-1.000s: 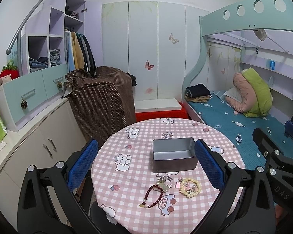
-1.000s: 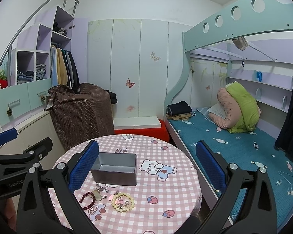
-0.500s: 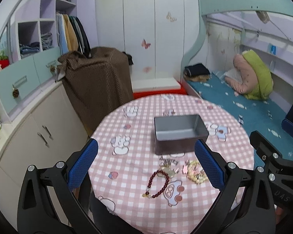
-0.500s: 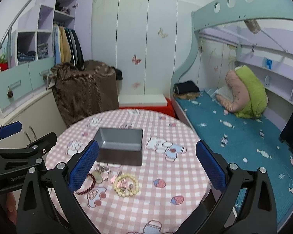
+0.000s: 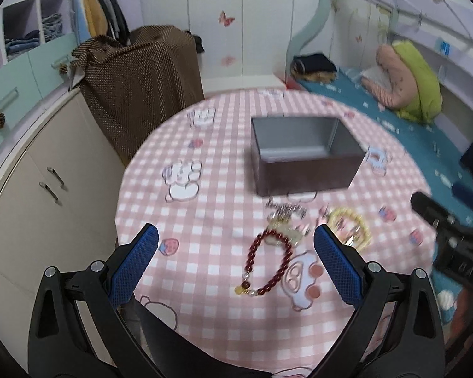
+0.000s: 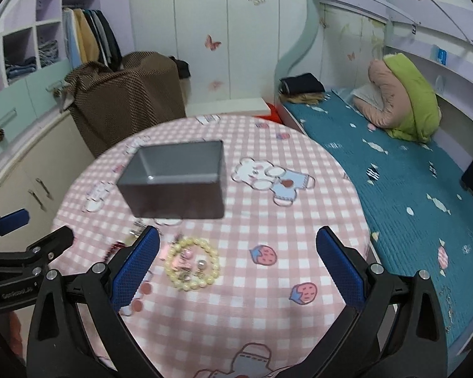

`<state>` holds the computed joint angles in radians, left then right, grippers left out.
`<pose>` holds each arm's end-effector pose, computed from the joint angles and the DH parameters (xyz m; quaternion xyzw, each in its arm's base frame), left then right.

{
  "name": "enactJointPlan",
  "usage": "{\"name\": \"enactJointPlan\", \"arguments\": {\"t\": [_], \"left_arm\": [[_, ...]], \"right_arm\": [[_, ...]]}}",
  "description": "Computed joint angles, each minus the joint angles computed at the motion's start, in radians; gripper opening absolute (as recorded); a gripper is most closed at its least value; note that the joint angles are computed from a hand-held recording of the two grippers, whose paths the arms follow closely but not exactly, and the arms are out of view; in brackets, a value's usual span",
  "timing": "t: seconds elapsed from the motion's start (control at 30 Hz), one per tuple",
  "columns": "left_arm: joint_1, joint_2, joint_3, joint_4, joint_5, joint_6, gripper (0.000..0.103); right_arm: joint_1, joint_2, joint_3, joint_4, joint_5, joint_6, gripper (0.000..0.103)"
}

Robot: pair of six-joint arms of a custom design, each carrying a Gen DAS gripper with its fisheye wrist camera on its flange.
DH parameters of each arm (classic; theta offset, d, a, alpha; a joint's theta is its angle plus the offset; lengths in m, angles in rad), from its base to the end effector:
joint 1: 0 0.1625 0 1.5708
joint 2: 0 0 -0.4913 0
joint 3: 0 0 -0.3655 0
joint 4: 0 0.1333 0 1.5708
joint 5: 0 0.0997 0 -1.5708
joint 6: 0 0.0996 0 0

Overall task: Organize jewelry
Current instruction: 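Lower the left tool toward the red bead bracelet while the right tool approaches the pearl bracelet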

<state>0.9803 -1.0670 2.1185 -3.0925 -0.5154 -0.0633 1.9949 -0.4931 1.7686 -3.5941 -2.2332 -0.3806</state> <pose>-0.1122 -0.5625 0.2768 0.1057 0.8417 -0.3478 0.3991 0.3396 -0.5770 0.0556 0.2354 -0.8565 0.3519 0.2951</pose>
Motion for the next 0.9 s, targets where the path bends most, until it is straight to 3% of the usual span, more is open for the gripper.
{"name": "enactJointPlan", "arguments": {"t": [0.1,0.27,0.5,0.73,0.77,0.8,0.9], "left_arm": [[0.022,0.036,0.004,-0.018,0.017,0.046,0.098],[0.065,0.062,-0.005,-0.001,-0.028,0.071,0.098],[0.081,0.106,-0.008,-0.081,-0.031,0.182,0.098],[0.101,0.143,-0.019,-0.116,-0.047,0.242,0.097],[0.104,0.144,-0.017,-0.139,-0.056,0.255,0.094],[0.108,0.143,-0.015,-0.152,-0.074,0.265,0.082],[0.134,0.109,-0.012,-0.131,-0.206,0.255,0.058]], "right_arm": [[-0.013,0.024,-0.01,-0.006,-0.021,-0.036,0.096],[-0.03,0.05,-0.024,0.016,-0.042,-0.046,0.096],[-0.052,0.065,-0.033,0.067,-0.048,-0.01,0.096],[-0.058,0.081,-0.046,0.021,-0.061,-0.05,0.096],[-0.058,0.083,-0.046,0.015,-0.059,-0.054,0.096],[-0.059,0.084,-0.046,0.002,-0.054,-0.065,0.096],[-0.056,0.091,-0.053,-0.014,-0.055,-0.079,0.096]]}}
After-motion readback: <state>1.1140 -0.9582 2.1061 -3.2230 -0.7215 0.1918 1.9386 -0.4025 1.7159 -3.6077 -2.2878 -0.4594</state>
